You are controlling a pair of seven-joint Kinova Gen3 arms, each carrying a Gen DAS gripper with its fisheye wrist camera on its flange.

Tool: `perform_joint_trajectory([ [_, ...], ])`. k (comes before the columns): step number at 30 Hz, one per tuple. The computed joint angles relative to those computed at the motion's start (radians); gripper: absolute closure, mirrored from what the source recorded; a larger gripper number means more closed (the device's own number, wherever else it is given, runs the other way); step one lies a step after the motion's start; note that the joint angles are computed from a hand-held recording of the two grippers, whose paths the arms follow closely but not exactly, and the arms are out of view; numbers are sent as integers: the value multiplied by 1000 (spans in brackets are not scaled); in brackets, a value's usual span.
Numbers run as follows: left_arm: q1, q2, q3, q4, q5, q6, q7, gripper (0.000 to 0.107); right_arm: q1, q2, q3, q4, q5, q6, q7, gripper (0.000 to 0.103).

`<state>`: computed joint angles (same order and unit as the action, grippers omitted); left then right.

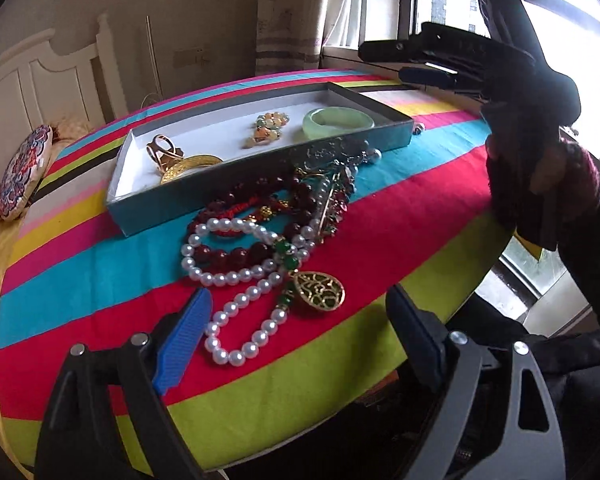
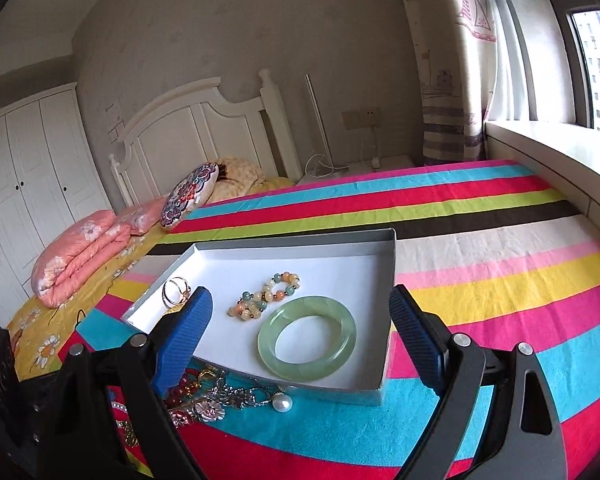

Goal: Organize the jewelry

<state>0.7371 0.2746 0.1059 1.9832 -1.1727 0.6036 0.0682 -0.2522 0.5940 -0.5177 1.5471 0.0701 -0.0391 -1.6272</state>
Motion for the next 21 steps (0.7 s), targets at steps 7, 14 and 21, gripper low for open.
perform_joint_trajectory([
  [7, -79, 0, 94, 18, -102, 18, 93, 82, 34, 2, -50, 12, 33, 3, 19, 17],
  [14, -96, -82, 89, 137, -271, -13, 360, 90, 153, 17, -234, 15, 3, 163, 134, 17],
  [21, -85, -210, 66, 252, -440, 15, 645, 92, 28, 44, -147, -56, -90, 398, 149, 30],
])
